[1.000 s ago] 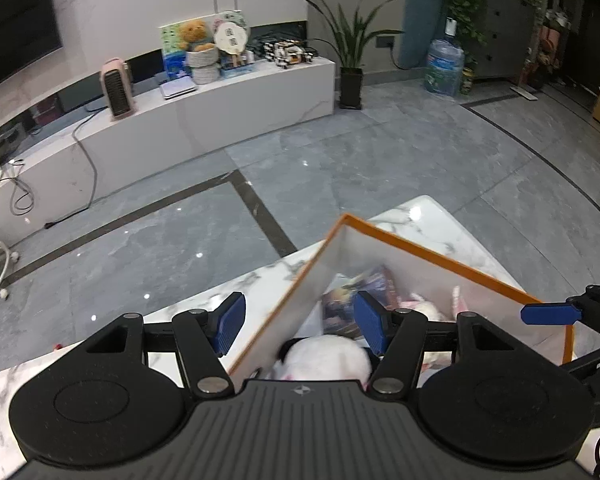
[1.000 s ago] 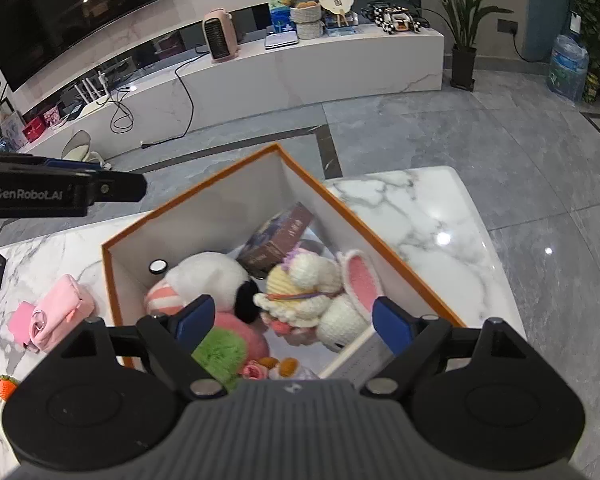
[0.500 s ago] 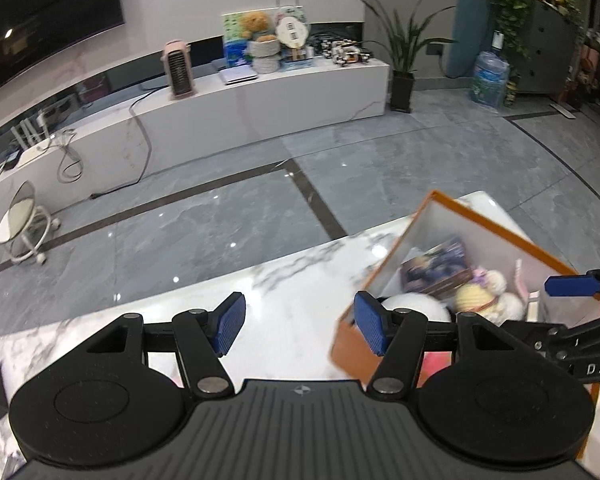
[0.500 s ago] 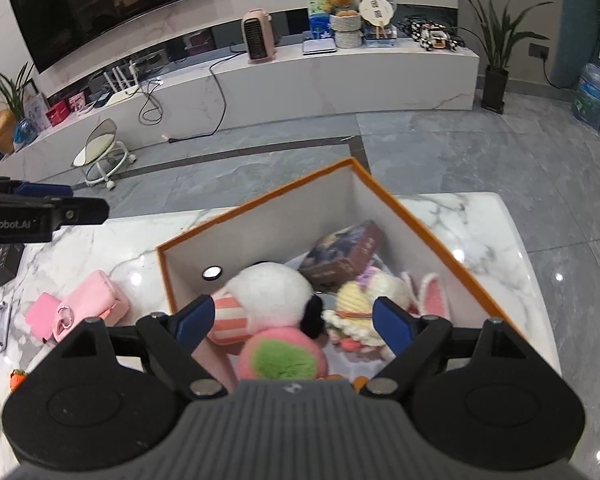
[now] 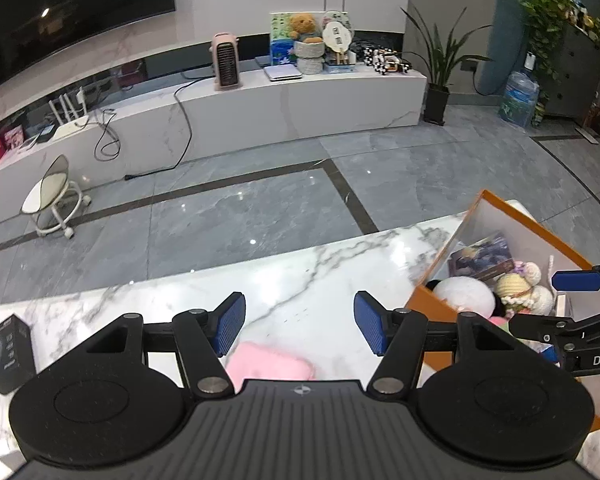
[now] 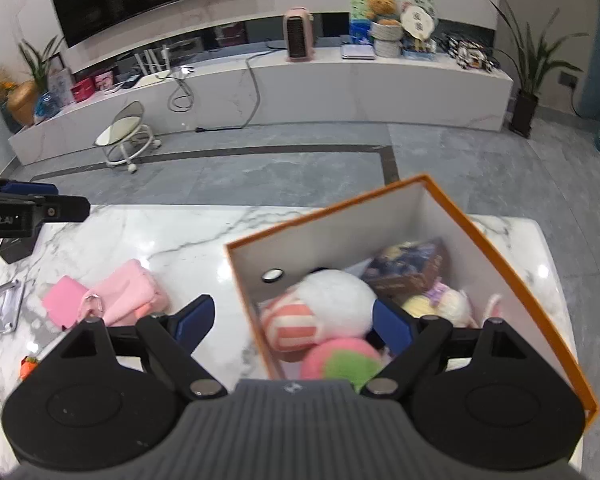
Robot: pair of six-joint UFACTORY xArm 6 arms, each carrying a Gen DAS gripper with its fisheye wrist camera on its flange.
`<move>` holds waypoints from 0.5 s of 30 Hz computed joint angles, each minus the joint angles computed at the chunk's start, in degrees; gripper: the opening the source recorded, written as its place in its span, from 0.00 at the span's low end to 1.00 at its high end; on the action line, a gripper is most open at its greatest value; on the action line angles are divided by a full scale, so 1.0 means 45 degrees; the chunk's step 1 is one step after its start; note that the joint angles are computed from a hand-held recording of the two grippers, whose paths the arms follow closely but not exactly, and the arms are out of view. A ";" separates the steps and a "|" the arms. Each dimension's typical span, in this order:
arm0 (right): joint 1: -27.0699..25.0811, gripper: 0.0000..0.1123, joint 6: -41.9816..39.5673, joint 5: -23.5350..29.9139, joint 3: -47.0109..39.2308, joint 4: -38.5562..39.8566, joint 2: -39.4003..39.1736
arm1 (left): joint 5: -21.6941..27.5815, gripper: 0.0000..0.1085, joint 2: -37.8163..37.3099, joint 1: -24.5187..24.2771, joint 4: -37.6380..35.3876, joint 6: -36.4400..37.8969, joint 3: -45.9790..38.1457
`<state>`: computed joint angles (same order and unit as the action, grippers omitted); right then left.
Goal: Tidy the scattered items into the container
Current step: 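Move the left tool to the pink wallet while the right tool reaches the pink pouch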
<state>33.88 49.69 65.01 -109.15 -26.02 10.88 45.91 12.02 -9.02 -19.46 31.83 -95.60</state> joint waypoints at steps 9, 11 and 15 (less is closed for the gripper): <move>0.0630 0.78 -0.0889 0.0480 -0.1311 -0.0399 0.1225 | -0.0718 0.65 -0.0437 0.1127 -0.1002 0.0789 0.1745; 0.0744 0.78 -0.1003 0.0151 -0.1332 -0.0626 0.1345 | -0.0882 0.65 -0.0467 0.1484 -0.1408 0.0878 0.2142; 0.0913 0.79 -0.1294 -0.0370 -0.1507 -0.0680 0.1633 | -0.0787 0.65 -0.0281 0.2112 -0.1713 0.1089 0.2417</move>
